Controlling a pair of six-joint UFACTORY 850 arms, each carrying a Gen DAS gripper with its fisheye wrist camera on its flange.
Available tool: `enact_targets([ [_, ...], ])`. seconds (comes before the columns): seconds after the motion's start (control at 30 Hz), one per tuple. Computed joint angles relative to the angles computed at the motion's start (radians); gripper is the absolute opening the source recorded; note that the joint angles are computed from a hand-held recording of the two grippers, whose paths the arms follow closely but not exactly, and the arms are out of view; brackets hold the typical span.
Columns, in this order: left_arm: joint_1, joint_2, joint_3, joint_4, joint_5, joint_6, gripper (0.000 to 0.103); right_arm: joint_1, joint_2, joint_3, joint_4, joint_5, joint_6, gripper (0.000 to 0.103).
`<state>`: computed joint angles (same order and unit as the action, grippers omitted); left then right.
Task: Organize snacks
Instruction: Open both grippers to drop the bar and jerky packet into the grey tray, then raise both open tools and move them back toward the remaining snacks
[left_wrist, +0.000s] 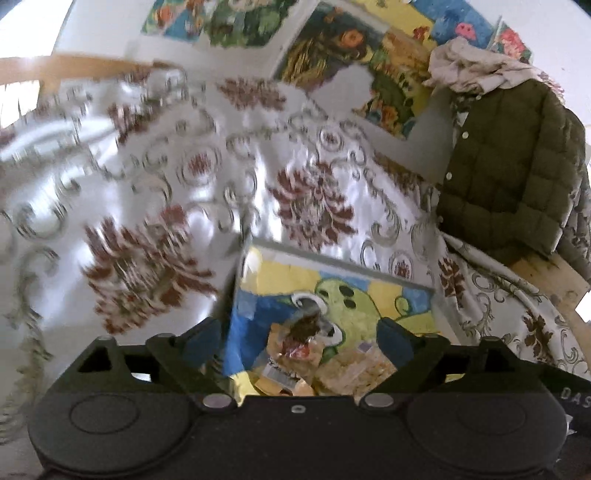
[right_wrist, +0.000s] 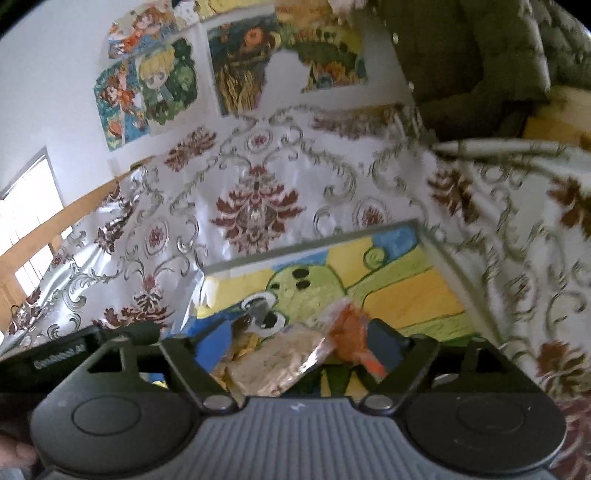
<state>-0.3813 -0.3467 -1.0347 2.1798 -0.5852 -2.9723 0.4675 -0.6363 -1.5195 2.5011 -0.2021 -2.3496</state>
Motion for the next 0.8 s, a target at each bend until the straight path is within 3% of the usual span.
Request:
enact_targets([
  [0.07,-0.027,0.032,0.018,-0.059,-0.043,0.074,0.1,-0.001,0.04,0.048,0.129,-0.023,-0.136,0.093],
  [0.17,-0.071,0.072,0.039,-0.132,-0.104,0.19,0.102,-0.005,0.102,0.125,0.21,-0.069,-0.2,0.1],
  [0.33,-0.18,0.128,0.098,-0.277,-0.253,0.341,0.102,-0.004,0.214,0.28,0.357,-0.158,-0.335,0.103],
  [0.57,-0.301,0.212,0.198,-0.405,-0.336,0.372,0.102,0.007,0.368,0.513,0.569,-0.28,-0.554,0.103],
  [0.8,-0.43,0.286,0.277,-0.559,-0.43,0.392,0.102,0.014,0.501,0.69,0.634,-0.314,-0.662,0.103],
])
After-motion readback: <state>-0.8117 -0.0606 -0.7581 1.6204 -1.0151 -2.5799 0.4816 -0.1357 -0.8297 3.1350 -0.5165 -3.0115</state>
